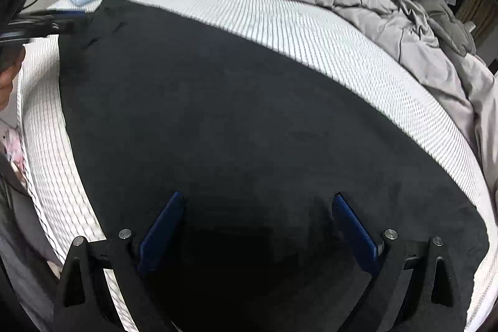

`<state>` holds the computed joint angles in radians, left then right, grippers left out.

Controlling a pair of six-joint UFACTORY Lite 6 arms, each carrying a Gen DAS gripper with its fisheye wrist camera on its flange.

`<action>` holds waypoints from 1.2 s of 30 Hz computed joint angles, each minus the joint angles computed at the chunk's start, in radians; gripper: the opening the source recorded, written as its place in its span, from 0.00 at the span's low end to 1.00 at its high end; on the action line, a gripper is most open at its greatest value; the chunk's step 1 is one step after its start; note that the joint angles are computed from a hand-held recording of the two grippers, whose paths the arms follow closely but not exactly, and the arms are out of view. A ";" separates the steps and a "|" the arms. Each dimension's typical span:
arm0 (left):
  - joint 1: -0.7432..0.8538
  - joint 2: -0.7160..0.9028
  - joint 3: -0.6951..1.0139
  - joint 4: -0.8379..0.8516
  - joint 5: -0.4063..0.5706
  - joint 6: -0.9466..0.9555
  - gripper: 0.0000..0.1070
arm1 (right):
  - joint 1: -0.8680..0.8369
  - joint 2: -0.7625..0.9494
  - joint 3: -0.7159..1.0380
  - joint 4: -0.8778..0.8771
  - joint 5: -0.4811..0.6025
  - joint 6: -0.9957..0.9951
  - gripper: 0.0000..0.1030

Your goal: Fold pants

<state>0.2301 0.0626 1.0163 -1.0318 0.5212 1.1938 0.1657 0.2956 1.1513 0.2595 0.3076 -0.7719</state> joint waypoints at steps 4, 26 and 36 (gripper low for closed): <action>-0.240 0.087 0.004 0.099 -0.110 -0.093 0.86 | -0.158 -0.064 -0.065 0.236 0.031 -0.272 0.95; -0.633 0.542 0.499 0.514 -0.157 -0.660 0.91 | -0.680 0.181 0.314 0.331 0.098 -0.344 0.60; -0.577 0.479 0.462 0.466 -0.133 -0.605 0.85 | -0.757 0.186 0.303 0.560 0.018 -0.564 0.57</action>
